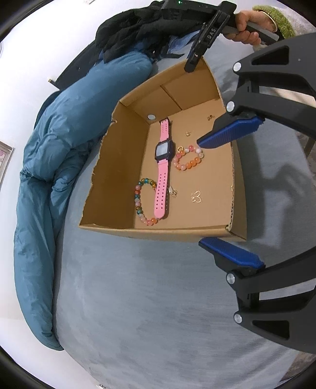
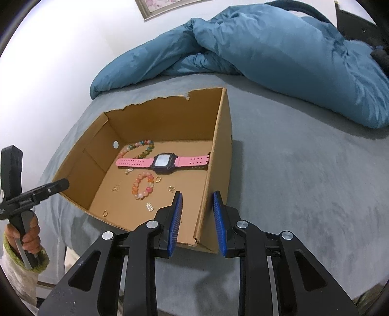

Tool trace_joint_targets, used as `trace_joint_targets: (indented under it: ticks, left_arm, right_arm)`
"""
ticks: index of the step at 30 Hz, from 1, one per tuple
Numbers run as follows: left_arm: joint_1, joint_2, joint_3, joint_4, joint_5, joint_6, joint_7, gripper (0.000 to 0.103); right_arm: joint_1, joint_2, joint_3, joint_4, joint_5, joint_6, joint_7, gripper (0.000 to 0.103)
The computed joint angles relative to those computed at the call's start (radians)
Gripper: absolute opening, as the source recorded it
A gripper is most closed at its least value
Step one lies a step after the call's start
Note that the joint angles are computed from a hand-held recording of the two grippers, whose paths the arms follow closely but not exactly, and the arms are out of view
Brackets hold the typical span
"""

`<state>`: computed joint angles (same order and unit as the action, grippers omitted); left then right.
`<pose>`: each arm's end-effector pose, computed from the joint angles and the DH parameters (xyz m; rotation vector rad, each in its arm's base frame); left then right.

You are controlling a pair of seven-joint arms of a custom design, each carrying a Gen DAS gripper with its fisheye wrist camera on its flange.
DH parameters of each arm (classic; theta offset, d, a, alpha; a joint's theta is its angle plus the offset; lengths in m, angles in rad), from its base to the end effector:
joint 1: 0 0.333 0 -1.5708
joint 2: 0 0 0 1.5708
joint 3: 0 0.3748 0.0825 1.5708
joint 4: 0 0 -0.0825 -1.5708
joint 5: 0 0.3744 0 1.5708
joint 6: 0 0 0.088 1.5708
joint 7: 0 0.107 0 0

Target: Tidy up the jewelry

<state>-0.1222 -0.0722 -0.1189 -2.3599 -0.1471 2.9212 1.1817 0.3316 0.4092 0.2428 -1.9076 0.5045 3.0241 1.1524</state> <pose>0.5123 -0.1178 0.4941 -2.2278 1.6800 -0.8580 0.6058 0.3227 0.4230 -2.0452 1.2737 -0.2522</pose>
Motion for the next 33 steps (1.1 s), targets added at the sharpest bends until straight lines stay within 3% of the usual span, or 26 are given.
trace_joint_targets:
  ticks: [7, 12, 15, 16, 18, 22, 27, 29, 33]
  left_arm:
    - [-0.030, -0.058, -0.016, -0.071, 0.025, 0.013, -0.049, 0.072]
    - [-0.001, -0.075, -0.047, -0.100, 0.181, 0.043, -0.169, 0.073]
    - [0.018, -0.087, -0.057, -0.115, 0.272, 0.069, -0.229, 0.074]
    - [0.058, -0.096, -0.088, -0.120, 0.353, 0.077, -0.295, 0.074]
    - [0.158, -0.121, -0.166, -0.125, 0.544, 0.077, -0.467, 0.076]
    - [0.250, -0.174, -0.243, -0.139, 0.753, 0.054, -0.696, 0.086]
    - [0.285, -0.265, -0.294, -0.168, 0.914, 0.001, -0.914, 0.095]
    - [0.258, -0.281, -0.280, -0.170, 0.938, -0.017, -0.937, 0.097]
    - [0.216, -0.296, -0.259, -0.170, 0.985, -0.026, -0.984, 0.097]
  right_arm:
    - [-0.049, -0.053, 0.063, -0.109, 0.063, 0.070, -0.043, 0.025]
    - [-0.112, -0.047, 0.145, -0.123, 0.136, 0.105, -0.098, 0.024]
    - [-0.191, -0.034, 0.243, -0.128, 0.205, 0.147, -0.151, 0.027]
    - [-0.230, -0.027, 0.294, -0.129, 0.234, 0.170, -0.170, 0.027]
    - [-0.285, -0.019, 0.369, -0.144, 0.258, 0.238, -0.176, 0.040]
    - [-0.423, -0.008, 0.559, -0.248, 0.215, 0.467, -0.111, 0.059]
    - [-0.385, -0.069, 0.526, -0.354, 0.195, 0.616, -0.027, 0.077]
    - [-0.319, -0.103, 0.467, -0.372, 0.238, 0.649, -0.041, 0.080]
    - [-0.245, -0.144, 0.411, -0.413, 0.243, 0.716, -0.040, 0.089]
